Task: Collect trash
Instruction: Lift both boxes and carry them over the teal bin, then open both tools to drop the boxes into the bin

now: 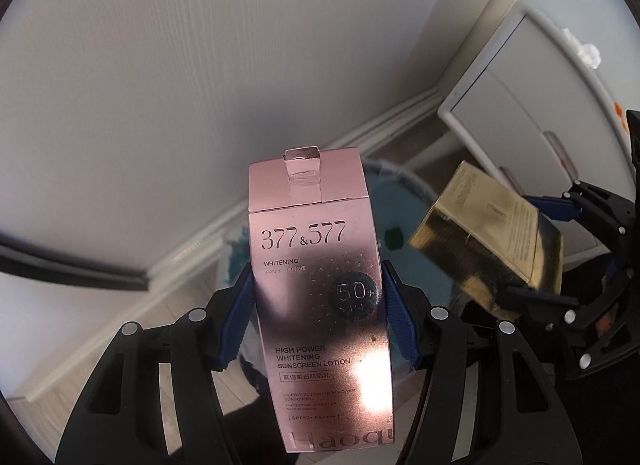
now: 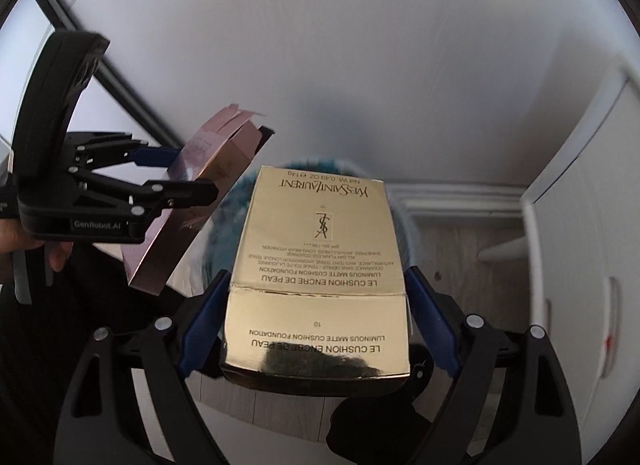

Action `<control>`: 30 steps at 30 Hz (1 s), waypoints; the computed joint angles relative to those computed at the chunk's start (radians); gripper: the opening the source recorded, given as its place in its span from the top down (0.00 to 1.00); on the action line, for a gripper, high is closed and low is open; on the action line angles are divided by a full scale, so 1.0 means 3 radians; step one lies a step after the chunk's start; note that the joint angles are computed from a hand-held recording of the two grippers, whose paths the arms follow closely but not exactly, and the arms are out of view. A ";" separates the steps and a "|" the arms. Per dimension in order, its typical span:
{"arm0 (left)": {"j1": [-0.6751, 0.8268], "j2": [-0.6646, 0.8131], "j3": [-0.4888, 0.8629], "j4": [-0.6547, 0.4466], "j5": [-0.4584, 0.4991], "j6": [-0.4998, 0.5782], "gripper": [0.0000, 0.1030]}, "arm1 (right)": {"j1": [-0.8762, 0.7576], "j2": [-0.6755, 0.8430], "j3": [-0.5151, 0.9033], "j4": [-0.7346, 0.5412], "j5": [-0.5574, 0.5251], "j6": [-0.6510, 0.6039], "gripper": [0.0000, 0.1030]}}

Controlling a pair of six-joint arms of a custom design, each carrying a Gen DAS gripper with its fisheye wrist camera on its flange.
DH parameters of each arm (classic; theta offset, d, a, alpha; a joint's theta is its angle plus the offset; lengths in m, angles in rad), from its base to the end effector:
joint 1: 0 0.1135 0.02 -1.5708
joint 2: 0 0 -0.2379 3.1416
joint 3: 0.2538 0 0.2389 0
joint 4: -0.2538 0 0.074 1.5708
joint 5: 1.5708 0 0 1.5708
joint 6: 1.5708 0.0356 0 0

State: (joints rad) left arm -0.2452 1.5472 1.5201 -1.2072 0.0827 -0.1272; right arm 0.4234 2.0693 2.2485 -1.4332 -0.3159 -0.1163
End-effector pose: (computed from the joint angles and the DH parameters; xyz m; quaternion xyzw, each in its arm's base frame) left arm 0.2741 -0.0716 0.3017 0.0650 0.9829 -0.0710 0.1569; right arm 0.3457 0.1679 0.3202 -0.2839 0.9333 0.1773 0.1302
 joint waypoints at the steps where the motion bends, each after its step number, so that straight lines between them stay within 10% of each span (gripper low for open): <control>1: 0.0023 -0.0003 -0.0091 0.0053 0.0029 0.0012 0.43 | 0.0003 0.0065 -0.0010 0.0008 -0.0003 -0.0052 0.20; 24: 0.0092 0.0681 -0.0436 0.0468 0.0397 0.0025 0.42 | 0.0443 0.0622 0.0238 -0.0027 0.0389 -0.0448 0.14; 27: 0.0063 0.0599 -0.0428 0.0497 0.0292 0.0018 0.11 | 0.0442 0.0571 0.0284 -0.0005 0.0438 -0.0446 0.07; 30: 0.0032 0.0493 -0.0395 0.0499 0.0211 0.0001 0.06 | 0.0422 0.0595 0.0518 -0.0115 0.0471 -0.0423 0.07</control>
